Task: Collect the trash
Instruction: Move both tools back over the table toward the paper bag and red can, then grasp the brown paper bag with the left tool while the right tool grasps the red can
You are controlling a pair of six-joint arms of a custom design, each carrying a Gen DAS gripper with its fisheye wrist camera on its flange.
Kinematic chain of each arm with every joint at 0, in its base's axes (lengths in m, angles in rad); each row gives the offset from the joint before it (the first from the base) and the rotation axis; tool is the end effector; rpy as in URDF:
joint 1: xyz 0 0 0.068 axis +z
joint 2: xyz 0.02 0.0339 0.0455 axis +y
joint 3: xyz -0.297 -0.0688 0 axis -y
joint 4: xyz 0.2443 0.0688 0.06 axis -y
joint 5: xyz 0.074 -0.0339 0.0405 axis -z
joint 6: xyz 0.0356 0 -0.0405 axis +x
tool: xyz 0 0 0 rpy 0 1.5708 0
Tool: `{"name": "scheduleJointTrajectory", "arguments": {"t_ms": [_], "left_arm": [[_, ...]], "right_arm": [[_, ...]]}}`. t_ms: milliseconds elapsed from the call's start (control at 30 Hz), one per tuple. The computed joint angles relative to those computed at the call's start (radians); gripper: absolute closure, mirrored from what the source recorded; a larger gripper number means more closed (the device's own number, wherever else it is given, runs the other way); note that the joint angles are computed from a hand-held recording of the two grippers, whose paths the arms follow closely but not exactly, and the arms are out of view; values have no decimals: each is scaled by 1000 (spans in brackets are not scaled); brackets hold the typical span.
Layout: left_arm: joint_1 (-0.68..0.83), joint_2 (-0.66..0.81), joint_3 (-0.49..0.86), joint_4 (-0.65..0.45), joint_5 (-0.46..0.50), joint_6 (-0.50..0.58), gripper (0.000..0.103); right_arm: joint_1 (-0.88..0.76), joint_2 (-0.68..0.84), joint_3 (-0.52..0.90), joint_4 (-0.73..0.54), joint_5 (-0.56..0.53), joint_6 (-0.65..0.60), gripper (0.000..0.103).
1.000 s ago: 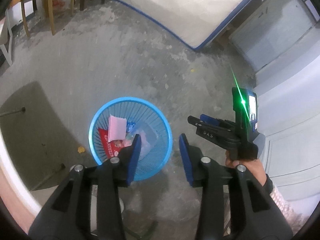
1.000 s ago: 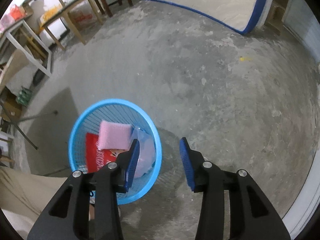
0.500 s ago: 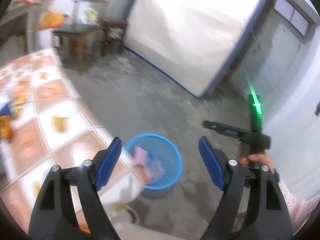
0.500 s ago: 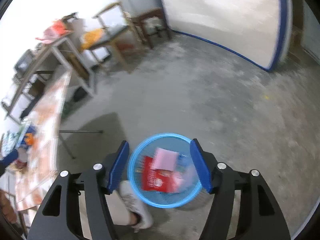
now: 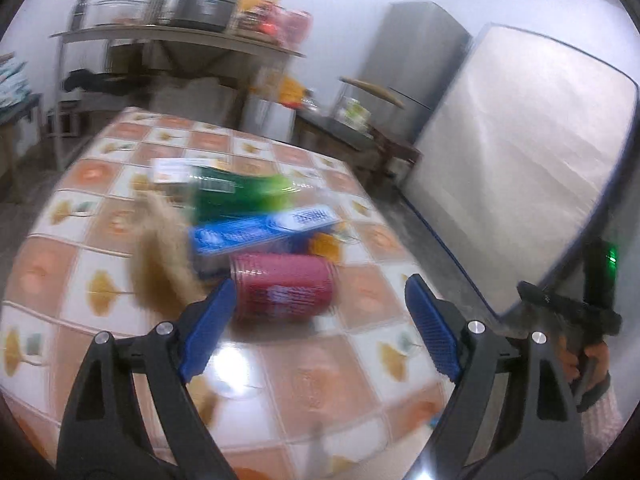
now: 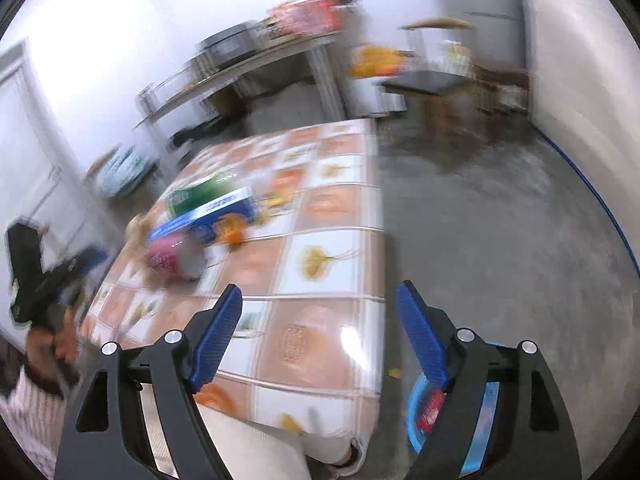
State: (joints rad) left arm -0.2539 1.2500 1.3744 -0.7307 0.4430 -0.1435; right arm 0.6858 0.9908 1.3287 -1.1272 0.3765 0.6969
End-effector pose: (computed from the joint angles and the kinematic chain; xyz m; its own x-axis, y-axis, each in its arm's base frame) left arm 0.2368 -0.0772 0.4247 -0.6271 0.0293 -0.7784 0.4832 0.7984 -0.3593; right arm 0.1192 0.0806 0.4235 -0.6706 0.2225 -0.7076 0.0547 0.9662 0.2519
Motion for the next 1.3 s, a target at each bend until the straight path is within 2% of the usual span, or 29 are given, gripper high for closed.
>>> {"name": "scheduleJointTrajectory", "arguments": {"t_ms": [167, 300, 433, 533, 600, 733, 867, 933, 1000, 1100, 1233, 1300], "left_arm": [[196, 93, 34, -17, 123, 136, 21], [283, 206, 123, -90, 184, 288, 21], [317, 338, 239, -188, 216, 412, 21], [324, 451, 329, -289, 248, 444, 21], [324, 499, 363, -324, 244, 453, 26], [305, 541, 382, -345, 255, 483, 32], [275, 552, 385, -346, 240, 490, 51], [265, 562, 387, -340, 229, 478, 59], [262, 569, 390, -343, 225, 468, 73], [263, 571, 387, -348, 220, 458, 84], [268, 562, 373, -353, 214, 453, 96], [266, 553, 368, -355, 203, 452, 98]], "right_arm": [[70, 267, 169, 87, -104, -260, 20], [87, 525, 405, 58, -191, -505, 18], [71, 732, 629, -23, -247, -644, 18], [63, 898, 831, -130, -272, -741, 18], [52, 983, 939, -195, -279, -787, 18], [37, 1116, 1104, -312, -288, -849, 18], [33, 1163, 1136, -326, -278, -880, 18], [29, 1163, 1122, -311, -290, -880, 22], [28, 1166, 1123, -306, -299, -876, 27], [29, 1168, 1121, -299, -300, -872, 34], [34, 1147, 1082, -271, -290, -866, 35], [34, 1134, 1057, -256, -290, -862, 35]]}}
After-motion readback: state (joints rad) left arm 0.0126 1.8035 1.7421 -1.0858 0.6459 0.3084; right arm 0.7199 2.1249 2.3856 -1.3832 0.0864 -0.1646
